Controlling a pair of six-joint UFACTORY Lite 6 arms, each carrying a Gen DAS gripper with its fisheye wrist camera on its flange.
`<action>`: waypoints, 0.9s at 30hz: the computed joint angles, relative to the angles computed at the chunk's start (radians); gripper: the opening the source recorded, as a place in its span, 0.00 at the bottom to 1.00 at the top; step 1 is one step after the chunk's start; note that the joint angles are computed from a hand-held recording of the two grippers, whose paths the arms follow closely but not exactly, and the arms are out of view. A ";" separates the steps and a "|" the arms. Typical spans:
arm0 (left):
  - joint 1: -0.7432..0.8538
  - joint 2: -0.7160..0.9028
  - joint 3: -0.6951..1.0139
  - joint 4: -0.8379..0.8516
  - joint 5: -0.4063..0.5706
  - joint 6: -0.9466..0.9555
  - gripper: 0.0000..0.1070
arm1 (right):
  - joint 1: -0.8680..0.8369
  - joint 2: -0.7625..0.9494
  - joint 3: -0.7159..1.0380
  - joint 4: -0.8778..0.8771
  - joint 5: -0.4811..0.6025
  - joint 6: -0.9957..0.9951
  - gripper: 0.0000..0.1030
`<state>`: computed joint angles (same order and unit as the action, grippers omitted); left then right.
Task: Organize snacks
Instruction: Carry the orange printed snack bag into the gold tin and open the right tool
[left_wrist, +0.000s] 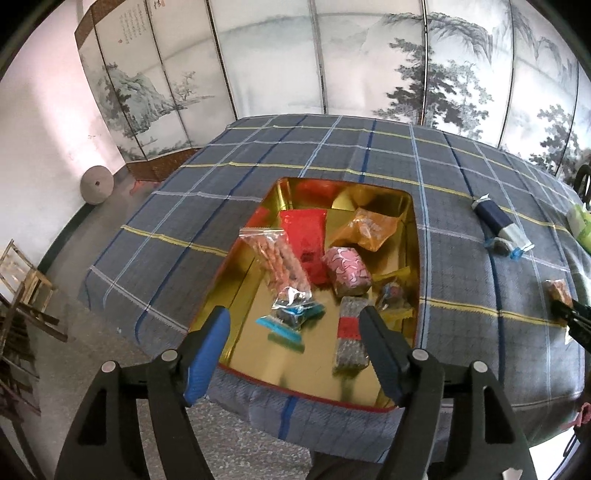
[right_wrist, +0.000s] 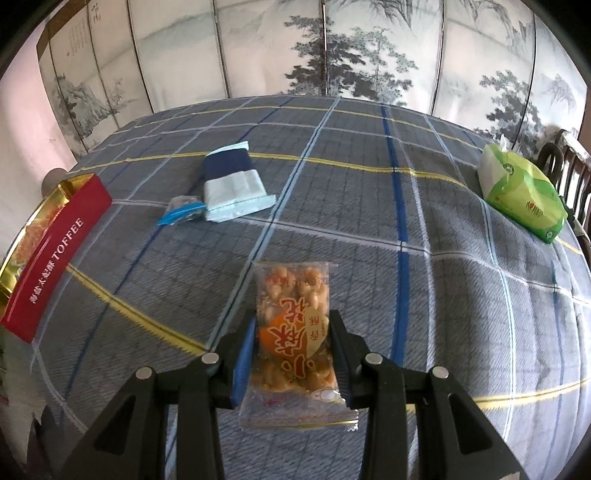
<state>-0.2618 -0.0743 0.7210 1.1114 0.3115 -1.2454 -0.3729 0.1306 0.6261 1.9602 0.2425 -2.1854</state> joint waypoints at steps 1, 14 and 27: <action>0.006 -0.004 -0.006 -0.001 -0.005 0.003 0.65 | 0.009 -0.005 -0.006 0.005 -0.002 0.003 0.36; 0.088 -0.076 -0.124 0.064 -0.057 -0.015 0.67 | 0.173 -0.180 -0.068 -0.328 -0.032 0.446 0.36; 0.249 -0.146 -0.211 0.004 -0.138 0.133 0.67 | 0.522 -0.082 0.203 -0.884 -0.054 1.206 0.36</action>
<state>-0.0128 -0.2202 0.5101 1.1150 0.1737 -1.1120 0.1488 0.0485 0.8286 1.0765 0.1890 -0.9798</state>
